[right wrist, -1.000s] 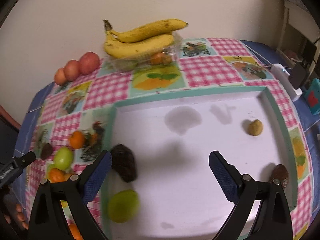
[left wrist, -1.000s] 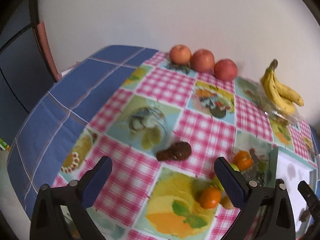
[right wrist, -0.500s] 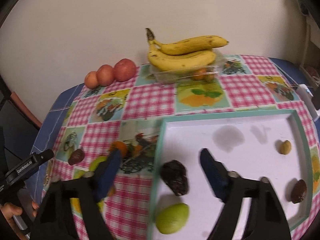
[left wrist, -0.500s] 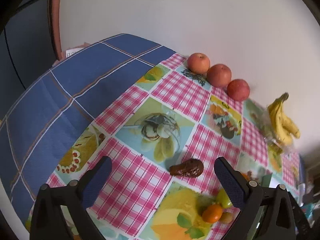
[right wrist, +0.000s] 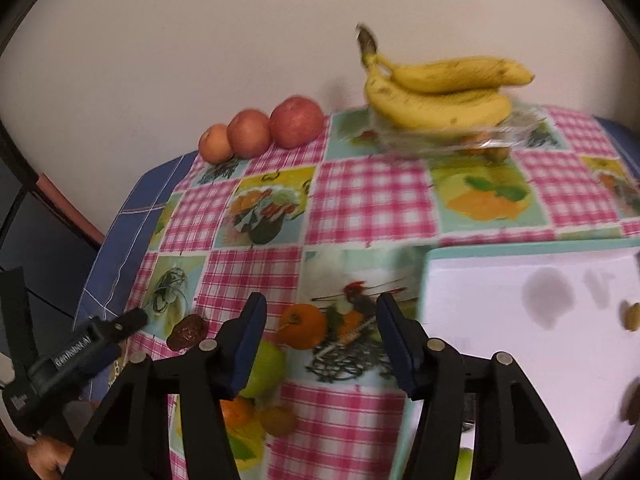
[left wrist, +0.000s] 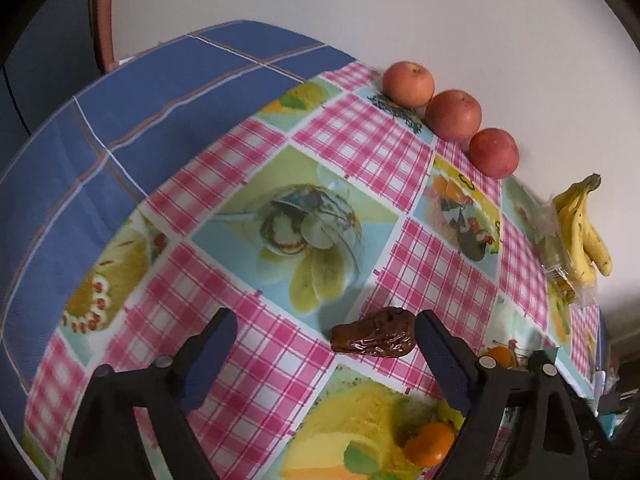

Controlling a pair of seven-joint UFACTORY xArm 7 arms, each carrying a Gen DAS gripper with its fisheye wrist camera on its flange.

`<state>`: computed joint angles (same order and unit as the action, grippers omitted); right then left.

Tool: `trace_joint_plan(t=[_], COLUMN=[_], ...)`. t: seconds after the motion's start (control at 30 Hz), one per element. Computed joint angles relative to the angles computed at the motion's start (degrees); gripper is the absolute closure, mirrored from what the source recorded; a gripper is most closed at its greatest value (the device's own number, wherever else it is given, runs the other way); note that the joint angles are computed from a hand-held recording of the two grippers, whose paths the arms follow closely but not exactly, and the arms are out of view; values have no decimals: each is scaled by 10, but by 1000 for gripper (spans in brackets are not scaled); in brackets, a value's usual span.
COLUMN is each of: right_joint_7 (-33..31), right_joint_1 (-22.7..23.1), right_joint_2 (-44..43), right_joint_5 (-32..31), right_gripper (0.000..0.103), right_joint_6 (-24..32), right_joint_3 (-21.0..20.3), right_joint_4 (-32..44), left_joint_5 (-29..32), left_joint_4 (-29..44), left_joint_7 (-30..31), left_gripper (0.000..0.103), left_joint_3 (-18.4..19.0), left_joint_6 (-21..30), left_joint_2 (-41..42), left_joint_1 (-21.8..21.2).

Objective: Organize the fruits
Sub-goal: 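Return both tools to the fruit cluster, right tool reaching toward an orange, then grasp the orange with the right tool while the left tool grasps the second date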

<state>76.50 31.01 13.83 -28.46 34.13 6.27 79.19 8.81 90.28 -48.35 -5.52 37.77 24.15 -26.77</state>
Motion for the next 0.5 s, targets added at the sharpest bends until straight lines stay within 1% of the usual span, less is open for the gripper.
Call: trace_joint_plan(t=[0.1, 0.23, 0.33, 0.4, 0.5], right_joint_7=[-25, -45, -51, -54, -55], right_joint_1=[-3, 0, 6, 7, 4], right_joint_2=[33, 60, 69, 72, 70], right_joint_5=[27, 57, 67, 74, 89], right_gripper=[52, 53, 56, 60, 63], right_joint_6=[-1, -10, -12, -15, -42], right_joint_3=[4, 0, -7, -10, -11], right_joint_4=[24, 38, 42, 42, 28], left_joint_5=[-6, -22, -43, -48, -71], left_joint_4=[7, 16, 17, 16, 13], left_joint_7=[6, 21, 37, 44, 64], left_gripper=[16, 20, 26, 32, 40], left_joint_3=[-4, -10, -18, -18, -28], left_joint_6=[-1, -5, -14, -19, -28], left_joint_2=[9, 21, 28, 27, 28], left_joint_1=[1, 2, 7, 6, 13])
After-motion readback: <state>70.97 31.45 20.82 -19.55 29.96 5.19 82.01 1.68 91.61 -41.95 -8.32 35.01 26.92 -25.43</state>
